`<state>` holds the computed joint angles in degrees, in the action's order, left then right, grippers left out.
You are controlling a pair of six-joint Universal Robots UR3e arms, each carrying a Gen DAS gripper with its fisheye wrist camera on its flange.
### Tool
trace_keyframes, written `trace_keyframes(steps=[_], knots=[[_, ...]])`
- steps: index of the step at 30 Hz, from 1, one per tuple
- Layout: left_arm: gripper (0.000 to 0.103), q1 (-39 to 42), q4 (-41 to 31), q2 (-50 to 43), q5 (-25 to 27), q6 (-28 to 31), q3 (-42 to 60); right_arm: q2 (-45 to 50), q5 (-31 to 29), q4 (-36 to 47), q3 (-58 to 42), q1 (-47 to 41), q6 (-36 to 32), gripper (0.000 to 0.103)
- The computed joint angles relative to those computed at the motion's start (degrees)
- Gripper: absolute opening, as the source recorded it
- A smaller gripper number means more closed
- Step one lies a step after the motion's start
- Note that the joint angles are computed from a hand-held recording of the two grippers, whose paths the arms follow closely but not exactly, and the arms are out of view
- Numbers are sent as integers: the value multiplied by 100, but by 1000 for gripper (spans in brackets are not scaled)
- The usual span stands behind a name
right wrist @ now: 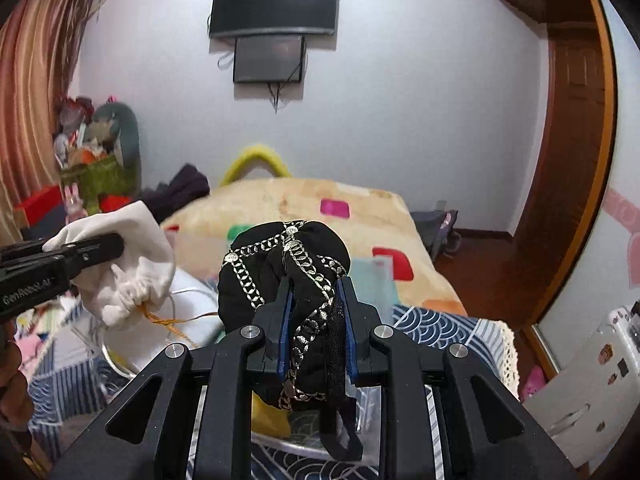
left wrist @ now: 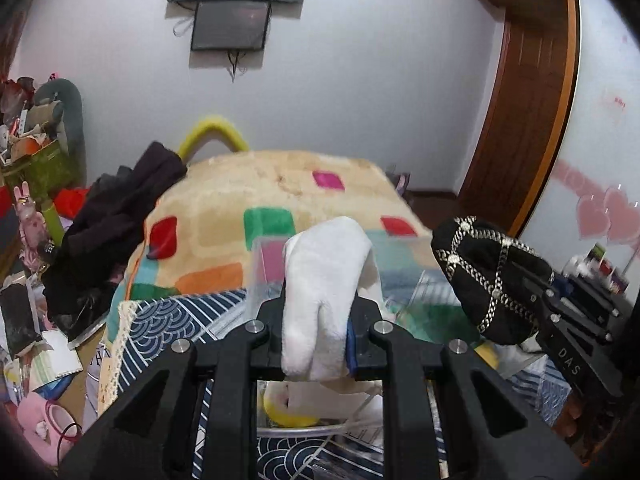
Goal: Organize soft objects
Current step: 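Place the cloth pouch into the box with the left gripper while the right places the black bag, then grasp the bagged silver scrubber with the left gripper while the right grasps the floral scrunchie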
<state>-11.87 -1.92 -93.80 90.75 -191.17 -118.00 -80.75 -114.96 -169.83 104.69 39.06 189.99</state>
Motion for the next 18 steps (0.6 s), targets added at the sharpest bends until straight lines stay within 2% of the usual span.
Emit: trace_keyframes(steps=[4, 9, 11, 13, 18], knots=[[19, -87, -129, -462, 35, 91, 202, 28, 49, 196, 4, -76, -114, 19], [19, -80, -240, -582, -8, 21, 223, -143, 187, 518, 1, -202, -129, 21], [22, -41, -276, -531, -95, 21, 185, -273, 230, 629, 37, -234, -136, 26], [30, -41, -318, -426, -109, 44, 124, -338, 235, 643, 50, -245, -137, 37], [44, -178, -315, -105, 101, 95, -22, -488, 124, 411, 122, -120, -164, 53]])
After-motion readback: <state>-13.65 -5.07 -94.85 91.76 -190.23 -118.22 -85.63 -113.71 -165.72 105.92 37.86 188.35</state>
